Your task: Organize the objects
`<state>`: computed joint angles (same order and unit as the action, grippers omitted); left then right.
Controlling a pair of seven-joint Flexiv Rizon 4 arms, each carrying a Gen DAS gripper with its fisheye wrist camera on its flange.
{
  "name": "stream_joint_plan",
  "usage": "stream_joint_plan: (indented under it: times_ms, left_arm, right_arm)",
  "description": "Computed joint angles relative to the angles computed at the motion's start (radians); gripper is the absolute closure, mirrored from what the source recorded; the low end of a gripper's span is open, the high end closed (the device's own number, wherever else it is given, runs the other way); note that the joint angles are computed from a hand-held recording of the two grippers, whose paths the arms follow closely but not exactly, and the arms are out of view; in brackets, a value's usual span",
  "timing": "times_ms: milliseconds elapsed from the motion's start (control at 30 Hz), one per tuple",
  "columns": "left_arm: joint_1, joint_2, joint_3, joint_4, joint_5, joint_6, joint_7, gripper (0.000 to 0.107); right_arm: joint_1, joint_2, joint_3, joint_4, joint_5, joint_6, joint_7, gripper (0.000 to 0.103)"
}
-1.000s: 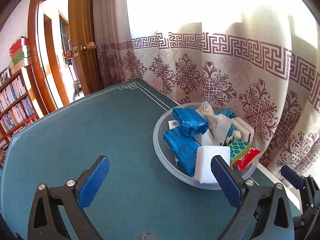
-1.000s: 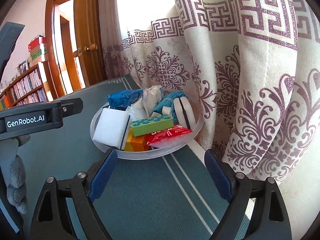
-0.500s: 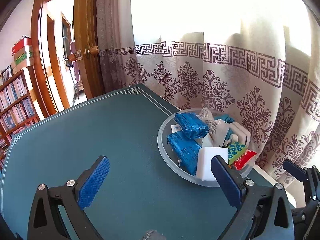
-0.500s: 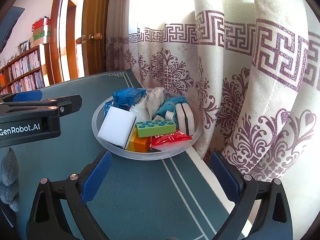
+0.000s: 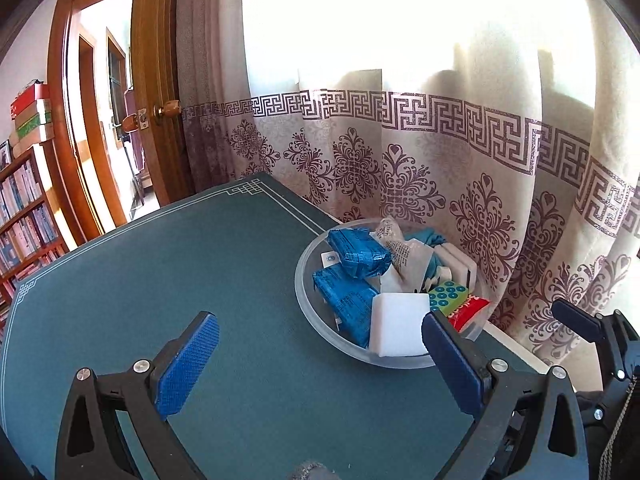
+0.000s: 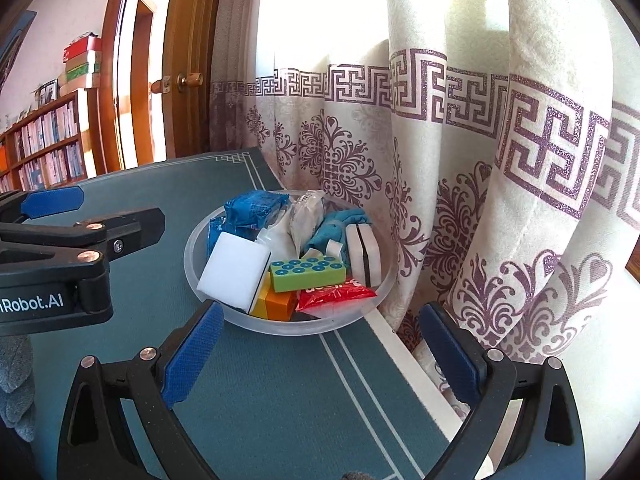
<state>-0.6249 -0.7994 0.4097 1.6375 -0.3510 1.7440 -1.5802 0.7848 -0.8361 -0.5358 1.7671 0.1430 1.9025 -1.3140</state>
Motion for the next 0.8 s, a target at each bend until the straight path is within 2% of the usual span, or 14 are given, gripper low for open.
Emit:
stream_joint_plan:
  times_ms: [800]
  left_arm:
    - [0.017, 0.003, -0.025, -0.004, 0.028, -0.010, -0.016, 0.004]
  right_arm:
    - [-0.006, -0.021, -0.009, -0.020, -0.018, -0.016, 0.007, 0.004]
